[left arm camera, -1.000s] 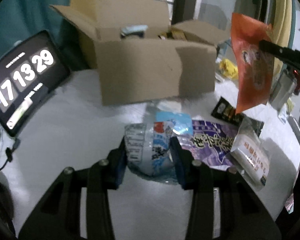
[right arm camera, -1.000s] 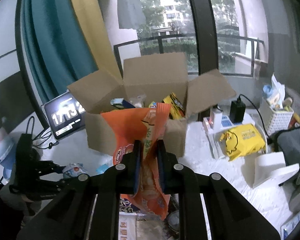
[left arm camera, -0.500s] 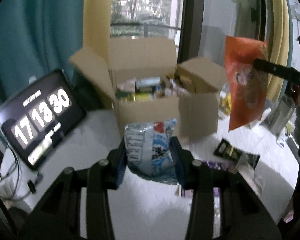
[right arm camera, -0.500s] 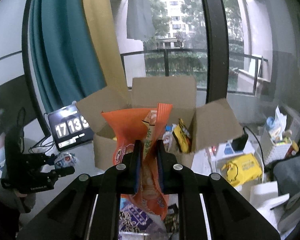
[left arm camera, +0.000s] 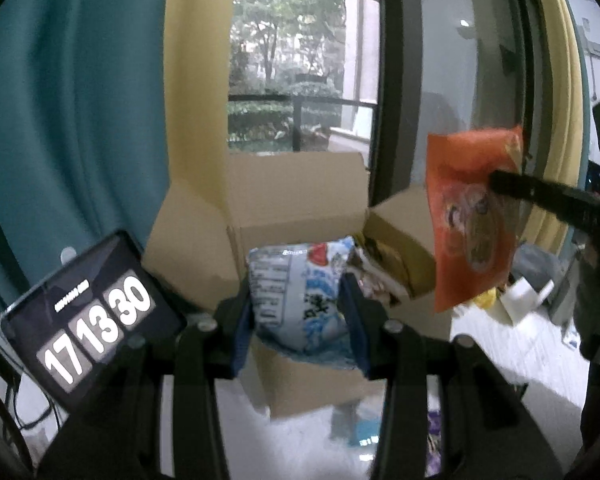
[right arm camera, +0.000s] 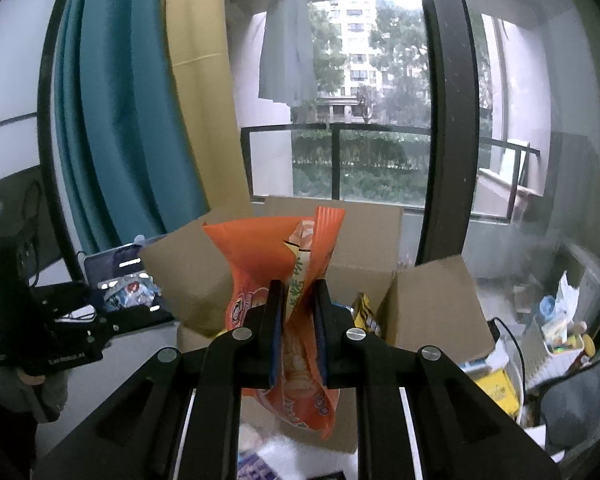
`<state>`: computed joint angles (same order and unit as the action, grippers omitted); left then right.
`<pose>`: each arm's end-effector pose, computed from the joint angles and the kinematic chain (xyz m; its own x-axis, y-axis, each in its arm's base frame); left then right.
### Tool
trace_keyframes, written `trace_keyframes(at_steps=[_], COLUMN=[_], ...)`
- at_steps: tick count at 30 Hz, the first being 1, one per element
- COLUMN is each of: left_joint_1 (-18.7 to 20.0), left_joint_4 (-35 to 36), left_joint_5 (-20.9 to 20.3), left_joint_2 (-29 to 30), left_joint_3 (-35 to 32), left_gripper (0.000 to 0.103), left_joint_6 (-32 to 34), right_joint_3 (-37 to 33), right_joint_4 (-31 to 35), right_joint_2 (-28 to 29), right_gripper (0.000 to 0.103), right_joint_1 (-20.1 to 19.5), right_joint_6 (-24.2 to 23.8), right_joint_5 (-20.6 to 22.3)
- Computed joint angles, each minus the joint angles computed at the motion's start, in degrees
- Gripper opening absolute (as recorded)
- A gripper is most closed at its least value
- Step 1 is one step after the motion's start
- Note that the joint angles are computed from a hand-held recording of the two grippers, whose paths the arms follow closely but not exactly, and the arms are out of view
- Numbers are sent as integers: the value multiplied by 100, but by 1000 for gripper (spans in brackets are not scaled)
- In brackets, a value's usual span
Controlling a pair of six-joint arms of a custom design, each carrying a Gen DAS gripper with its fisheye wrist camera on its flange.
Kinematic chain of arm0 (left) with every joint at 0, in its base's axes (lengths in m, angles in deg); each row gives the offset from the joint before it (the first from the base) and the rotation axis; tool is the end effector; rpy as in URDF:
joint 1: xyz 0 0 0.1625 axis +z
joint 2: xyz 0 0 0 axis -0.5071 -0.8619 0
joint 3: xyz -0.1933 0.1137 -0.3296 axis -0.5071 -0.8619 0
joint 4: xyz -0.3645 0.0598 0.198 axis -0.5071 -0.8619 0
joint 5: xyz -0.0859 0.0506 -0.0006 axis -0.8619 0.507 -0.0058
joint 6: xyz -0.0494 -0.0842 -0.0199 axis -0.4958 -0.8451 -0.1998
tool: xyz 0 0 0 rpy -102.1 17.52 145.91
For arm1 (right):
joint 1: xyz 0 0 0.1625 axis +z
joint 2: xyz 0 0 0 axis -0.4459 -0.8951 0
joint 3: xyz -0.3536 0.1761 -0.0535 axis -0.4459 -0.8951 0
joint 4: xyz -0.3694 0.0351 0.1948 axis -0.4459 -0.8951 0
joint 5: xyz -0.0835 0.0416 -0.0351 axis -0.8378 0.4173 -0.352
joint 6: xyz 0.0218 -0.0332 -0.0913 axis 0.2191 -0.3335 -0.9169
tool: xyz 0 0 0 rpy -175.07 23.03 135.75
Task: Organize snacks
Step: 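Carry both bags into the box and open both grippers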
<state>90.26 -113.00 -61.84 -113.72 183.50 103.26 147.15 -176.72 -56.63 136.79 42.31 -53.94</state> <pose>-0.1895 -0.6470 0.2435 -0.6065 0.5938 -0.5287 0.7910 0.3832 -0.4770 0.2571 -0.5039 0.1753 -0.7025 0.0734 0.7079 -0.5899 0.4965 -0.6368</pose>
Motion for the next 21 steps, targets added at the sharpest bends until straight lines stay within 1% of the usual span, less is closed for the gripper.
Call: trace_keyframes(at_steps=[5,9,13,15,20,21], left_joint_1=[38,70,119,136,190,204], left_joint_4=[41,82,217,320,710,773], left_joint_5=[-94,-84,-89,-45,142,200], left_joint_2=[388,831,1280,1479,1973,2058], left_joint_3=[-592,-1160,-1729,-1982,-2681,-2814], left_gripper=[42,42,42,42,43,47], left_joint_6=[-52,35,-45,-69,-159,-199], right_joint_3=[-294,-521,-882,-1090,-1553,-1678], right_joint_4=[23,81,158,189,489,565], right_joint_2=[103,174,377,510,770,852], right_gripper=[15,15,15,15,15,15], right_joint_1=[-161,-313,-426,-494,-693,-736], right_joint_6=[-99,-126,-299,-379,-360,-346], right_joint_5=[119,214,215,192,280,291])
